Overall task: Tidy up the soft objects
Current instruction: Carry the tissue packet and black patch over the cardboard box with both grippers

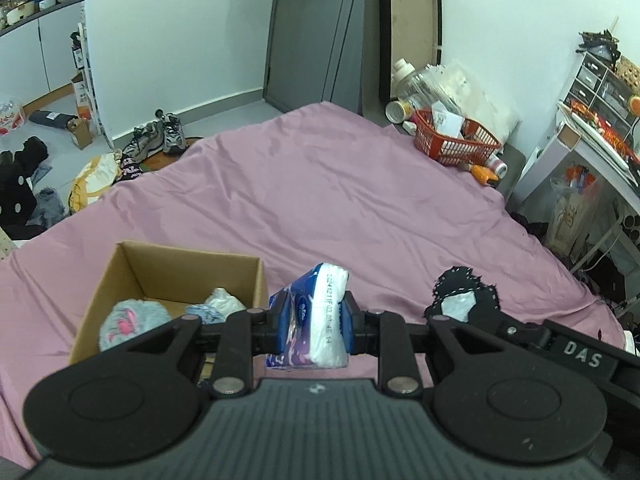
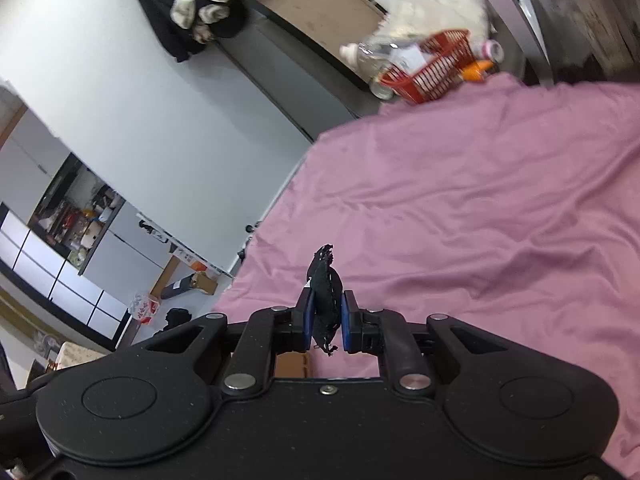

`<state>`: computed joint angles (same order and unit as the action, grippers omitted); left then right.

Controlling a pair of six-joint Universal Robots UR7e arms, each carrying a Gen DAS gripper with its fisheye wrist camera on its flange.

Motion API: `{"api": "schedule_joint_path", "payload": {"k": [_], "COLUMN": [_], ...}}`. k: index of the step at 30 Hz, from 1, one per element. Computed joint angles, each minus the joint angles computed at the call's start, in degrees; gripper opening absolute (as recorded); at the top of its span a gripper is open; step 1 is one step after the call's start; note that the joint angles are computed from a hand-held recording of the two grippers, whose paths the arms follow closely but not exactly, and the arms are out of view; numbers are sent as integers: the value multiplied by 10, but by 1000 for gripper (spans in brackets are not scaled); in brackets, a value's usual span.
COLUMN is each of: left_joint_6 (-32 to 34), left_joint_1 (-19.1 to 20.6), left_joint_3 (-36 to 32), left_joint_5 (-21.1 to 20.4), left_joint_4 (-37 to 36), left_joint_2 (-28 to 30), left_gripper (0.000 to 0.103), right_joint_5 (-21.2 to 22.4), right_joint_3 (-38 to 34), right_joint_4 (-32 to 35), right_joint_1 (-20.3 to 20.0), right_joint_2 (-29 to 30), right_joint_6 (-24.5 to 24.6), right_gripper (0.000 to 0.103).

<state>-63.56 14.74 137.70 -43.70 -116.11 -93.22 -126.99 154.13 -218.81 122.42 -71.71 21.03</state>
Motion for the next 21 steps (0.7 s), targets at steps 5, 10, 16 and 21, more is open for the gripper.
{"api": "schedule_joint_path", "payload": {"k": [5, 10, 16, 21], "left_joint_6": [-19, -48, -81, -105], "left_joint_1": [-15, -30, -43, -48], "left_joint_3": [-1, 0, -4, -13], "left_joint_5": [6, 9, 15, 24], "left_joint_4": [33, 78, 142, 191], "left_joint_2": [-28, -64, -111, -146], "left_gripper": [24, 24, 24, 24], "right_joint_5": [-25, -46, -62, -54], "right_joint_3": [-9, -16, -25, -34], "right_joint_4": [24, 40, 55, 57], "right_joint_1": [38, 69, 99, 105], "right_joint_2": [0, 3, 11, 24], "right_joint_6": [8, 16, 17, 12], "right_gripper": [14, 14, 14, 14]}}
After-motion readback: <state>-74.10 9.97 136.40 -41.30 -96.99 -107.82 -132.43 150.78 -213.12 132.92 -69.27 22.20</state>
